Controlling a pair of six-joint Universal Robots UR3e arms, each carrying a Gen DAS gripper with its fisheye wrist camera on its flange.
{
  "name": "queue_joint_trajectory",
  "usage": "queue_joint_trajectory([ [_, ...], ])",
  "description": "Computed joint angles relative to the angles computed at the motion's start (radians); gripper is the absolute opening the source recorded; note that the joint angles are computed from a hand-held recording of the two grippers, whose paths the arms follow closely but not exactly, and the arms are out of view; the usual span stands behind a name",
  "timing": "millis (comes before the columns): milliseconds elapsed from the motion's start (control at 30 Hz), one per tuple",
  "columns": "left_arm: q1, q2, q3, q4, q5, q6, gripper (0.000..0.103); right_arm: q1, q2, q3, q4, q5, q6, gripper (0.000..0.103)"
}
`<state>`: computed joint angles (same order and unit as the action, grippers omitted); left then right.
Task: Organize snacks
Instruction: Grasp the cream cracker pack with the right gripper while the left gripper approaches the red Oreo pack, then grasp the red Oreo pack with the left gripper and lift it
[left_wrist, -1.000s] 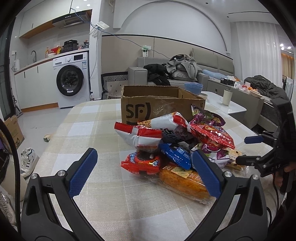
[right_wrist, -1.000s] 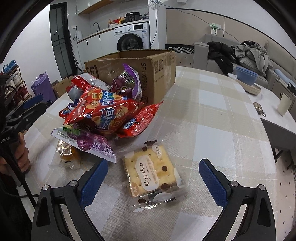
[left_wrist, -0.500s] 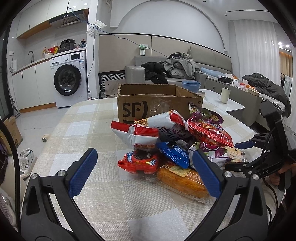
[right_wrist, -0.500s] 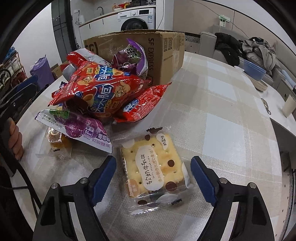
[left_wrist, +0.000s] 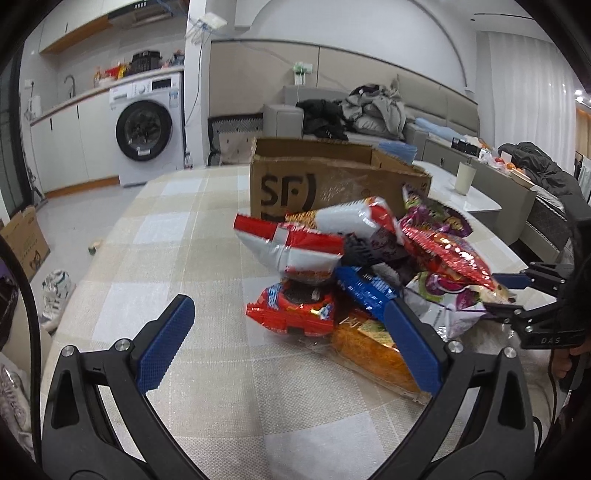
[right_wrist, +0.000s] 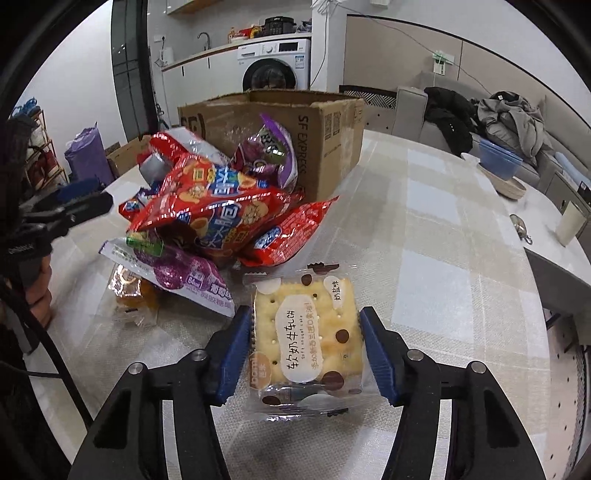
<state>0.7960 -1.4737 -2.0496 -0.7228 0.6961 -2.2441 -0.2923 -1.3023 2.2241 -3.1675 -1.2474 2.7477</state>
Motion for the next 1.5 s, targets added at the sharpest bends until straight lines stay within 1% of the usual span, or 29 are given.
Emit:
queue_joint_trajectory([
  [67, -0.028, -0.052, 0.056, -0.03, 0.041, -0.026, 0.102, -0.013, -0.012, 0.012, -0.014, 0.02, 0.003, 0.06],
  [167, -0.052, -0.112, 0.124, -0.088, 0.067, -0.033, 0.102, -0.023, -0.02, 0.019, -0.026, 0.041, 0.008, 0.059],
  [233, -0.071, -0.145, 0.154, -0.103, 0.089, -0.04, 0.102, -0.022, -0.024, 0.025, -0.034, 0.046, 0.014, 0.059],
  [333, -0.096, -0.194, 0.192, -0.089, 0.104, -0.067, 0.099, -0.015, -0.03, 0.03, -0.042, 0.043, 0.023, 0.059],
  [433, -0.13, -0.242, 0.234, -0.074, 0.128, -0.092, 0.093, -0.005, -0.039, 0.032, -0.044, 0.037, 0.033, 0.059],
  [500, -0.162, -0.281, 0.275, -0.078, 0.164, -0.102, 0.085, -0.017, -0.039, 0.032, -0.044, 0.049, 0.026, 0.059],
  [567, -0.18, -0.305, 0.303, -0.088, 0.176, -0.106, 0.079, -0.018, -0.044, 0.035, -0.047, 0.055, 0.027, 0.059],
  [633, -0.197, -0.317, 0.307, -0.06, 0.188, -0.124, 0.072, -0.015, -0.048, 0.038, -0.052, 0.056, 0.027, 0.059],
  [667, -0.201, -0.326, 0.316, -0.065, 0.186, -0.121, 0.064, -0.017, -0.047, 0.035, -0.052, 0.057, 0.024, 0.059],
  [733, -0.206, -0.333, 0.319, -0.05, 0.191, -0.129, 0.059, -0.015, -0.051, 0.038, -0.054, 0.059, 0.025, 0.059],
  [833, -0.21, -0.352, 0.33, -0.037, 0.187, -0.135, 0.053, -0.013, -0.056, 0.046, -0.062, 0.059, 0.026, 0.059],
  [867, -0.212, -0.343, 0.328, -0.049, 0.188, -0.13, 0.047, -0.013, -0.058, 0.049, -0.064, 0.059, 0.027, 0.059],
  [967, -0.216, -0.335, 0.316, -0.034, 0.189, -0.13, 0.042, -0.014, -0.06, 0.053, -0.069, 0.061, 0.029, 0.059],
  [1000, -0.217, -0.335, 0.311, -0.021, 0.192, -0.133, 0.035, -0.013, -0.062, 0.056, -0.073, 0.061, 0.029, 0.059],
  [1033, -0.215, -0.333, 0.31, -0.025, 0.189, -0.127, 0.031, -0.016, -0.063, 0.058, -0.076, 0.063, 0.027, 0.059],
  [1100, -0.209, -0.325, 0.303, -0.04, 0.186, -0.117, 0.03, -0.023, -0.067, 0.064, -0.08, 0.07, 0.024, 0.059],
  [1300, -0.182, -0.291, 0.255, -0.032, 0.172, -0.087, 0.029, -0.034, -0.087, 0.087, -0.09, 0.081, 0.02, 0.059],
  [1467, -0.125, -0.225, 0.202, -0.092, 0.158, -0.023, 0.025, -0.044, -0.109, 0.1, -0.091, 0.089, 0.018, 0.059],
  [1500, -0.113, -0.214, 0.189, -0.099, 0.155, -0.012, 0.023, -0.041, -0.11, 0.107, -0.101, 0.087, 0.02, 0.059],
])
